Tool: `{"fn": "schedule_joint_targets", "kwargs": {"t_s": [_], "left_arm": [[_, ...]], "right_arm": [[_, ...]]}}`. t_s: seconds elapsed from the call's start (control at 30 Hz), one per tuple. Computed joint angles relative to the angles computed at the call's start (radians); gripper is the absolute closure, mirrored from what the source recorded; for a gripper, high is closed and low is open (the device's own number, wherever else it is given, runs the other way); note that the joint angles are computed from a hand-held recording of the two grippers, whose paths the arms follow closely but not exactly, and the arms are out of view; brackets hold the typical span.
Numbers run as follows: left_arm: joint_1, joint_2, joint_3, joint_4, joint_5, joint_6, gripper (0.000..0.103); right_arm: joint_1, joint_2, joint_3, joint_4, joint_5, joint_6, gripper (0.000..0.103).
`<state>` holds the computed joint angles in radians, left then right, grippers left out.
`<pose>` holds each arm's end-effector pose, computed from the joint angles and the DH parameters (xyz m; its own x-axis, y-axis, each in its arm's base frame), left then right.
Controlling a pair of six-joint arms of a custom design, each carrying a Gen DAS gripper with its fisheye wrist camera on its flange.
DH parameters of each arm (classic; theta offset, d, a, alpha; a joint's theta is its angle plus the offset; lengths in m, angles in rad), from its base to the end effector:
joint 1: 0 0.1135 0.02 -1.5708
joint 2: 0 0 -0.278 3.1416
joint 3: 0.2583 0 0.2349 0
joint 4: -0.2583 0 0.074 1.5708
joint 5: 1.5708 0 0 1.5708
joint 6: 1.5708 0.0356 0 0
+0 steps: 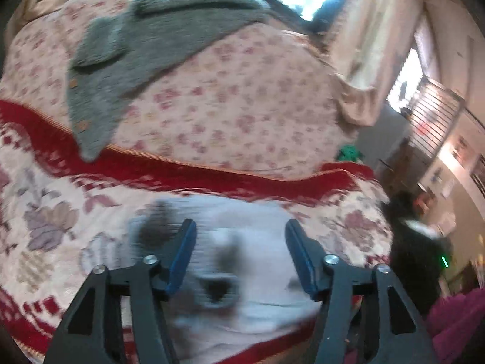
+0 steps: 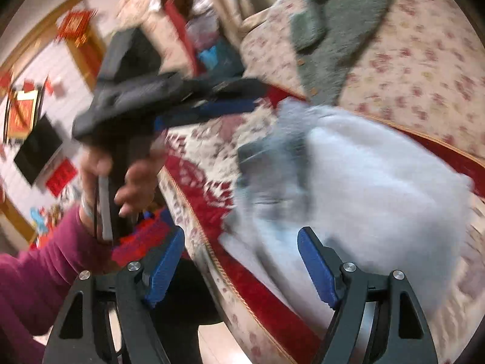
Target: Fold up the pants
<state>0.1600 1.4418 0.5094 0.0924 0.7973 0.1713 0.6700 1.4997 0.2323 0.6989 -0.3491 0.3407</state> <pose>0.2348 0.0121 0.1689 -0.6630 0.0136 -0.7485 0.4802 0.7748 -0.4112 0.1617 0.1436 0.1341 -0.6682 -0.1288 -0.7327 -0.6219 0.6372 0.4552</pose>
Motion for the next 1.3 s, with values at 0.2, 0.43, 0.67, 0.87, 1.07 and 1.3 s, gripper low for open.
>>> {"fn": "schedule_joint_targets", "kwargs": {"t_s": [0.2,0.43,0.67,0.87,1.07,1.3], "left_arm": [[-0.261,-0.021,-0.073,0.095,-0.256,-0.047,0.036],[-0.339,0.113,-0.127,0.194,-0.555,-0.058,0.037],[-0.165,0.237,-0.220,0.353,-0.443,0.010,0.040],[-0.106,0.342,-0.228,0.479,-0.357,-0.040,0.040],[-0.151,0.312,-0.278,0.563,-0.410,-0.135,0.039],[-0.257,0.148,-0.312,0.517,-0.563,-0.275,0.022]], "right_arm": [[-0.294,-0.143,-0.064,-0.152,0.013,-0.068,0.021],[-0.298,0.160,0.047,-0.011,0.107,-0.038,0.021],[-0.128,0.317,0.185,0.043,0.329,0.020,0.010],[-0.024,0.437,0.194,0.184,0.499,0.026,0.002],[-0.055,0.370,0.161,0.140,0.446,0.026,0.002],[-0.099,0.227,0.115,-0.004,0.351,0.056,0.002]]}}
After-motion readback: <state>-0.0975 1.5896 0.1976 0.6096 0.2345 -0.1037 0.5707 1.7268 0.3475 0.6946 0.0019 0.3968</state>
